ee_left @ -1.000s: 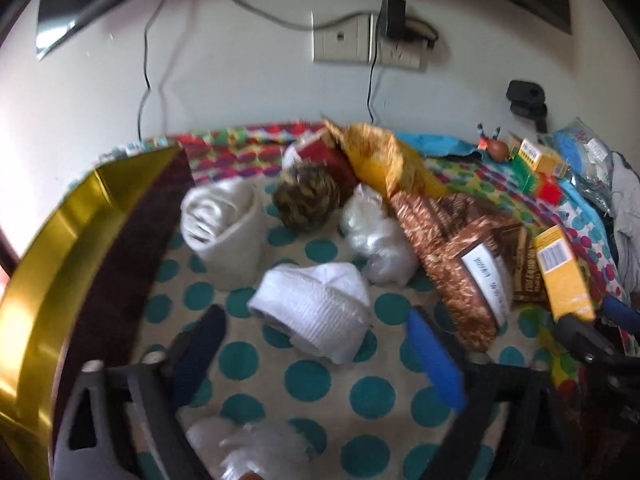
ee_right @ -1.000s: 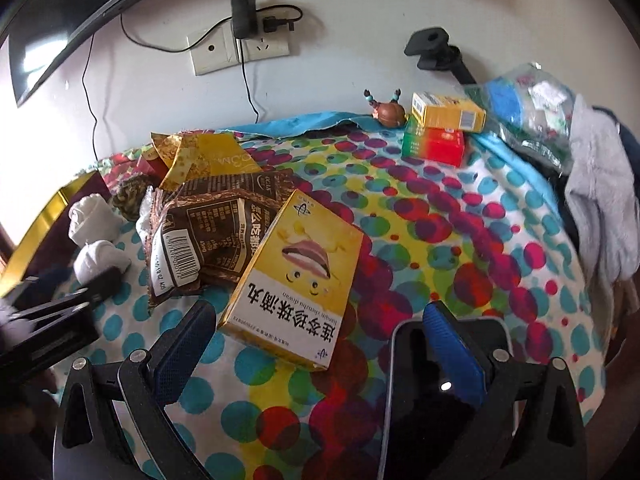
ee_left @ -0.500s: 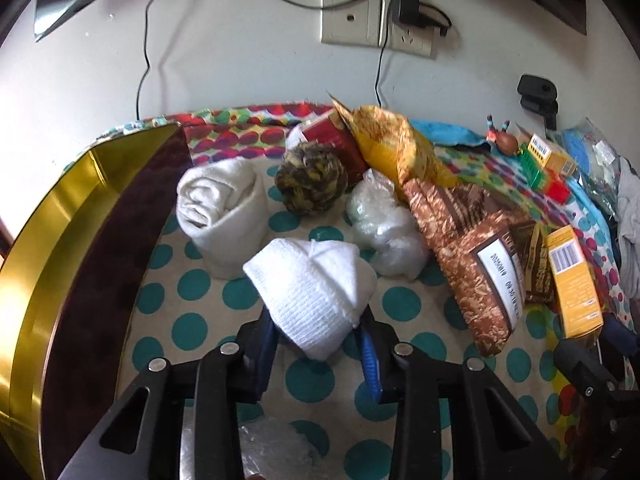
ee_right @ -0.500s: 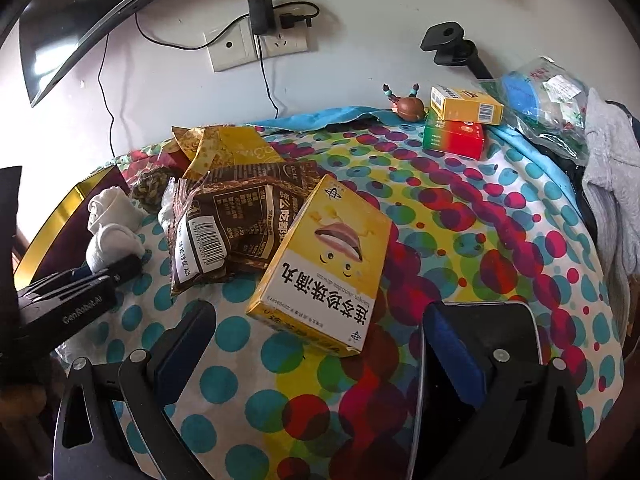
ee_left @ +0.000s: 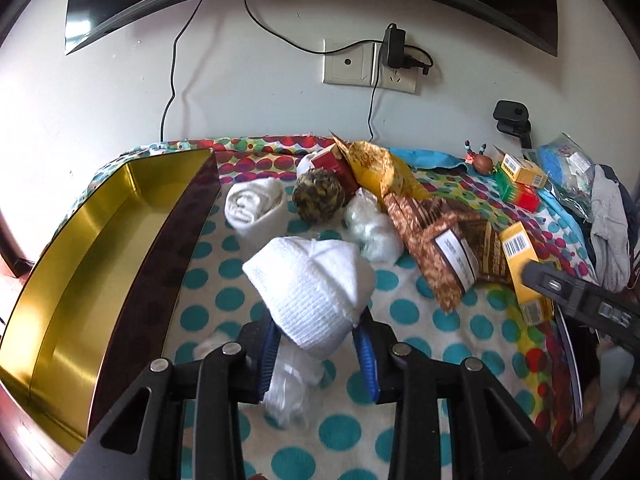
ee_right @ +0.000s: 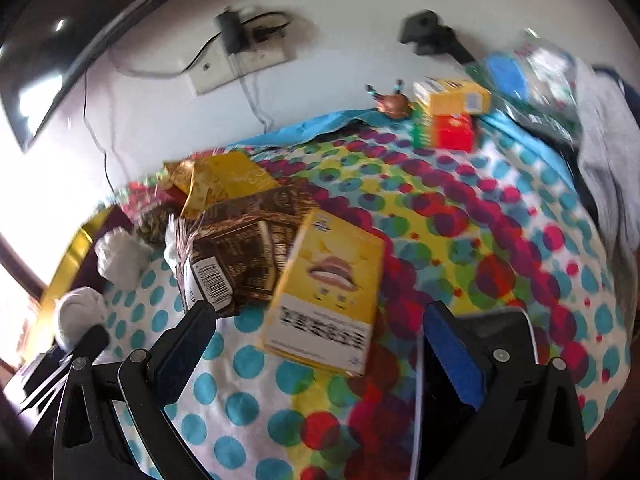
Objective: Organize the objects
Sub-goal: 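Grasp the white knit cap with the left tool while the right tool reaches the yellow box, then carry the cap into the gold tray with the left tool while the right tool lifts the box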
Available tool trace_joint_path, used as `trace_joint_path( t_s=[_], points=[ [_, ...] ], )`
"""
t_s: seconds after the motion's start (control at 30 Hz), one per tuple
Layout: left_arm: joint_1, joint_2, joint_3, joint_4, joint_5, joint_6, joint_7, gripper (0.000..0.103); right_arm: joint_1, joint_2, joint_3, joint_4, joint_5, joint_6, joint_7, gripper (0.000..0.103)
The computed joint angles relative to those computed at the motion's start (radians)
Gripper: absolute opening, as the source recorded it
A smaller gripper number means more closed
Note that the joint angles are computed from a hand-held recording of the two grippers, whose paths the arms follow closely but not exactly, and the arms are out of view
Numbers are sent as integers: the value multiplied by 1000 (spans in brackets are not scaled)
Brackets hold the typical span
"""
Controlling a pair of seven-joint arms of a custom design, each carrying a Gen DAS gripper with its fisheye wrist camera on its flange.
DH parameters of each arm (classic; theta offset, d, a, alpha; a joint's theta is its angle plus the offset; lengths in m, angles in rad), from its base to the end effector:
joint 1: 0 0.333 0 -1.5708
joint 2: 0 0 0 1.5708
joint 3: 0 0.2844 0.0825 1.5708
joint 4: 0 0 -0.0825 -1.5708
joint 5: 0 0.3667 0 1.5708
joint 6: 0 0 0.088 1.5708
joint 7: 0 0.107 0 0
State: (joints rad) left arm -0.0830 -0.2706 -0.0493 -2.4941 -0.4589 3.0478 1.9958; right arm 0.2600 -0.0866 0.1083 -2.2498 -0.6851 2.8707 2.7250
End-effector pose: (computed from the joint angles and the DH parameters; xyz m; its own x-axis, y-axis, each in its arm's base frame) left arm 0.4786 -0.0298 0.4578 -0.1390 -0.9895 0.0385 -0.6700 0.0654 -0.7395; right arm 0.4881 0.2274 0.4519 -0.0977 -0.9731 -0.2086 -0.7066 0.2154 -0.6740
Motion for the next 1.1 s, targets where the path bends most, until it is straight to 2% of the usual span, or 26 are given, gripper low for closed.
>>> trace_joint_path(
  t_s=[0.1, 0.27, 0.3, 0.4, 0.63, 0.67, 0.7, 0.73, 0.83, 0.93, 1.0, 1.1],
  points=[
    [-38, -23, 37, -25, -47, 13, 40, 34, 8, 44, 1, 54, -7, -48, -17, 103],
    [-64, -50, 68, -51, -100, 20, 74, 34, 24, 103, -24, 85, 259, -44, -195, 100],
    [-64, -51, 68, -54, -105, 20, 76, 35, 25, 105, -28, 81, 256, -29, -185, 98],
    [-70, -56, 69, -63, -120, 24, 82, 35, 31, 107, -34, 79, 198, -18, -138, 90],
    [-55, -49, 44, -66, -105, 30, 59, 35, 41, 117, -38, 96, 139, -41, -100, 86],
    [-51, -46, 39, -65, -100, 30, 52, 35, 43, 118, -38, 100, 119, -51, -86, 80],
    [-42, -41, 32, -62, -92, 28, 41, 35, 45, 118, -39, 104, 99, -63, -73, 68],
    [-38, -38, 29, -61, -88, 26, 34, 35, 48, 119, -39, 109, 74, -74, -60, 60],
    [-25, -32, 20, -58, -74, 22, 11, 35, 43, 117, -40, 96, 89, -32, -84, 57],
    [-16, -41, 13, -67, -55, 30, -2, 35, 45, 113, -40, 94, 56, -27, -67, 55],
    [2, -50, 2, -71, -32, 32, -21, 35, 47, 107, -42, 94, -17, -35, -9, 55],
    [-13, -90, 34, -76, -43, 28, -20, 35, 58, 106, -34, 113, -170, -92, 111, 55]
  ],
)
